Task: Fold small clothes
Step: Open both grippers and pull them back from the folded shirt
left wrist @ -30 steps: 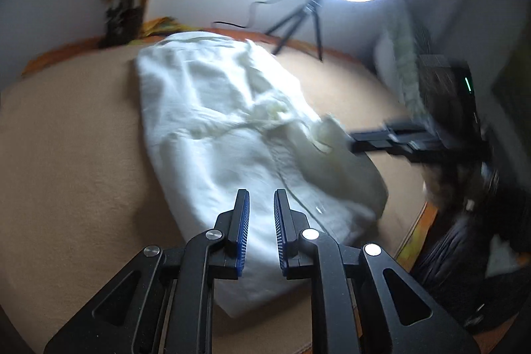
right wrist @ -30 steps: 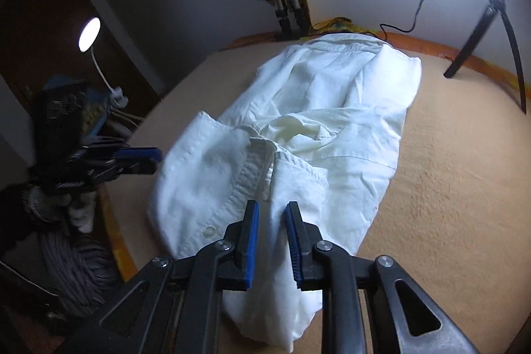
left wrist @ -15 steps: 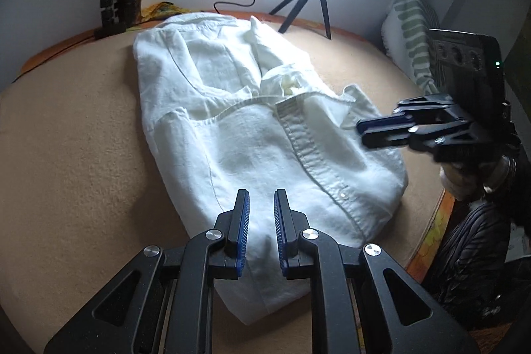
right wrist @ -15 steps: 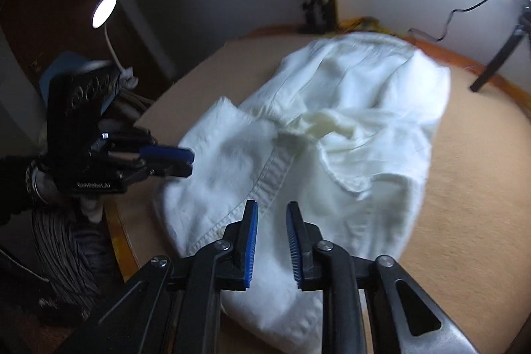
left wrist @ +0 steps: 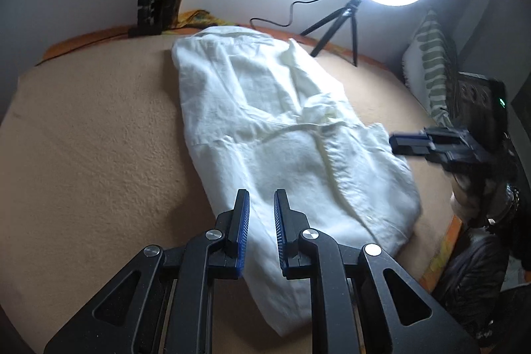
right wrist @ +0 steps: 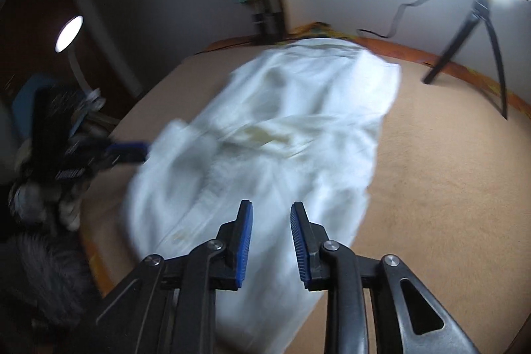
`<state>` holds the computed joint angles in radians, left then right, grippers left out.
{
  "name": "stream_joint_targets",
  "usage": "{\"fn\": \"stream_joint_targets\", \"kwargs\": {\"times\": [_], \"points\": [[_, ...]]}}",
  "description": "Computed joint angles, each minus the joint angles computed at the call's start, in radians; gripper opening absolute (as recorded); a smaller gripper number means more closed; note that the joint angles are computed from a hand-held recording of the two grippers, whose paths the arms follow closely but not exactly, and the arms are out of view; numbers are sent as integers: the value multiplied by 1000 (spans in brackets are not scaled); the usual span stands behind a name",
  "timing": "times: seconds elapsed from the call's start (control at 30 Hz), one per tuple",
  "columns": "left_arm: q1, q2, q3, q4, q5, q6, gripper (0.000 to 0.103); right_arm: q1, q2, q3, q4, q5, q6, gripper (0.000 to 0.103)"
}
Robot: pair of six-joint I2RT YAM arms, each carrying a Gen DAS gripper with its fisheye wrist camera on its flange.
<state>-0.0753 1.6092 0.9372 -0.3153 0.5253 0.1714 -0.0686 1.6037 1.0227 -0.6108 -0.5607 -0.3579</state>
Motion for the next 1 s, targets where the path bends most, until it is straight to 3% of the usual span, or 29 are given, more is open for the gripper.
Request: {"fn": "stream_joint_targets", "kwargs": {"times": [0.17, 0.27, 0.47, 0.6, 0.67, 0.83, 0.93, 1.0], "points": [[-27, -55, -62, -92, 7, 68, 14, 21, -94, -107, -118, -19, -90, 25], [-46, -55, -108, -87, -26, 117, 14, 32, -83, -142, -97, 21, -100, 24], [-34, -39, -111, -81, -30, 137, 14, 8, -7, -114, -129, 15, -109, 22], [15, -48, -56, -109, 14, 120, 14, -56, -3, -28, -219, -76, -150, 25], [43, -30, -1, -118, 37, 96, 25, -95, 4, 30, -241, -117, -158, 29], [88, 122, 213, -140, 81, 39, 37, -166, 152, 265, -258, -176, -114, 37], [88, 260, 391, -184, 82, -4, 39, -170, 277, 399, -216, -148, -57, 43], [83, 354, 515, -214, 90, -35, 47, -163, 365, 481, -193, -107, -35, 45]]}}
